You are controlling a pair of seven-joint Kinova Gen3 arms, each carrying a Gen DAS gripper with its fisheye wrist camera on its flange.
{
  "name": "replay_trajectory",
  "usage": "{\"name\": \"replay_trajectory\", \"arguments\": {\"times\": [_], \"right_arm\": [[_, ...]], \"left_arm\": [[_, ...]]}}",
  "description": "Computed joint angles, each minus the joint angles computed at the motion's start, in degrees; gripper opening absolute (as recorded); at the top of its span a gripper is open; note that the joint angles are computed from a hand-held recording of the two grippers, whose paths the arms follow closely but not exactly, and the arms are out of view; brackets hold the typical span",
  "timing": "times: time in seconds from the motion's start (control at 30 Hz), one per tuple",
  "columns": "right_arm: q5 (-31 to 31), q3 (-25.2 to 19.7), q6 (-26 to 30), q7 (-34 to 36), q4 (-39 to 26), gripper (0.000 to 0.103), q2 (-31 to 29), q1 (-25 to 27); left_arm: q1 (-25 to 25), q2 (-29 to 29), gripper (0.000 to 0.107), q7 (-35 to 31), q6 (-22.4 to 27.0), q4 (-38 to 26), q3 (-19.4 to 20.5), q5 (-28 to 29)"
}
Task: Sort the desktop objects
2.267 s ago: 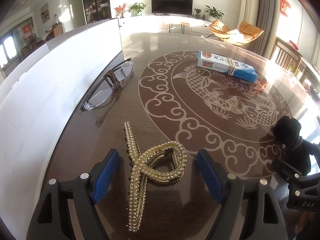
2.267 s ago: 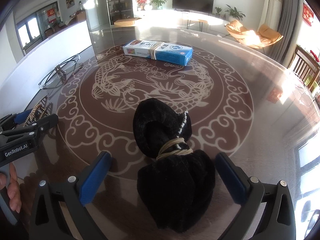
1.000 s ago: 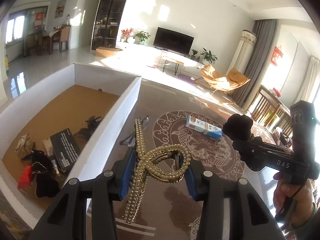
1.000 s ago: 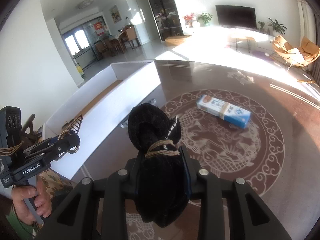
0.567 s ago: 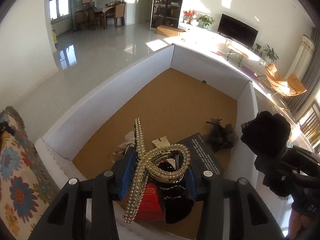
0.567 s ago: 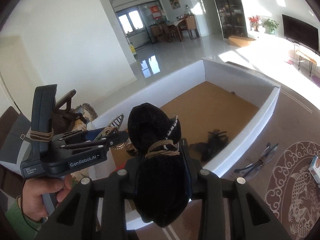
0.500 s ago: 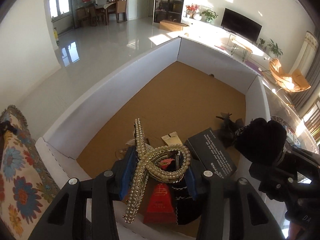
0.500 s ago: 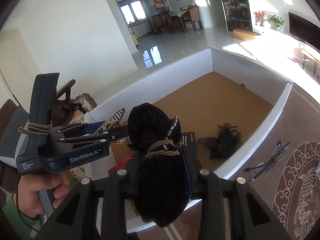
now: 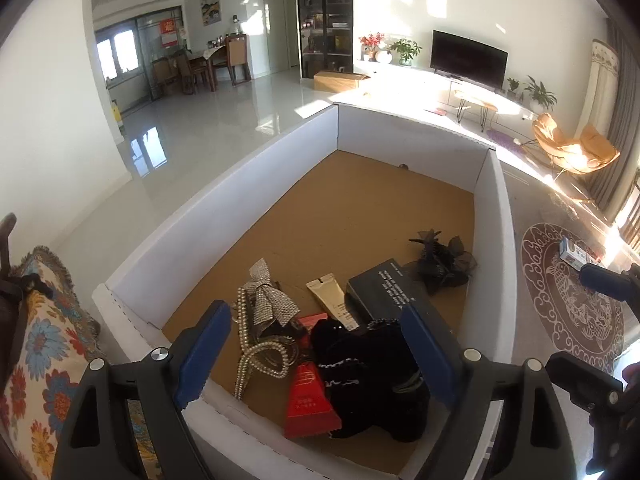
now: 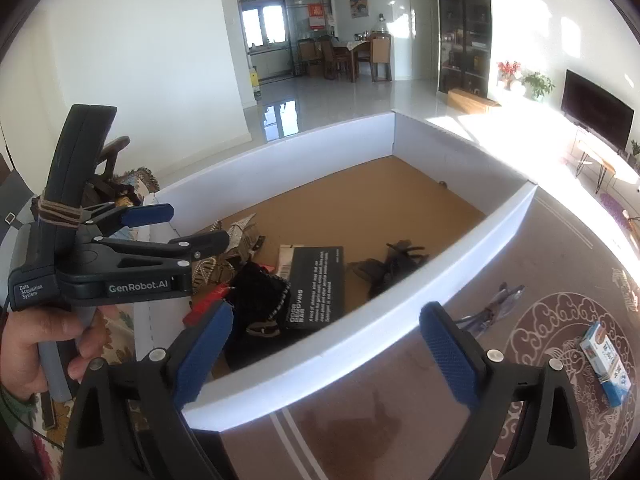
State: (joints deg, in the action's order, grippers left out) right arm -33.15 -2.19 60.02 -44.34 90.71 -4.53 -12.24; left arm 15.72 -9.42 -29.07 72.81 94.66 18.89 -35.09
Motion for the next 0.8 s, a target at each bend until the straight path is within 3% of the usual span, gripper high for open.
{"name": "replay_trajectory", "arguments": {"times": [0.17,0.3,0.43,0.57,0.8], "right_arm": [[1.36,4.91,-1.68,5.40,3.23,0.101,-3.06,3.90],[1.91,8.60,0.47,7.78,3.09,0.101,-0.99,8.13],[1.69,12.10,-0.51,13.31,7.19,0.101,0.45,14.72],[2.44,14.81,0.19,18.11,9.84,0.101,2.62,21.97],[-4.38,18.23,5.25,27.16,10.82,0.101,3.44,33.12]], "left_arm": [[5.48,4.79,0.087,0.61,1.51,-5.95,5.54,-4.30],[10.88,10.36,0.087,-1.08,1.18,-10.89,6.18,-4.12],[15.72,16.18,0.087,-5.08,-0.77,-13.63,5.82,-3.13],[20.43,24.57,0.087,-9.40,2.59,-18.06,4.07,-6.91],[20.37,34.55,0.087,-15.95,2.21,-29.37,-2.50,-6.72]]}}
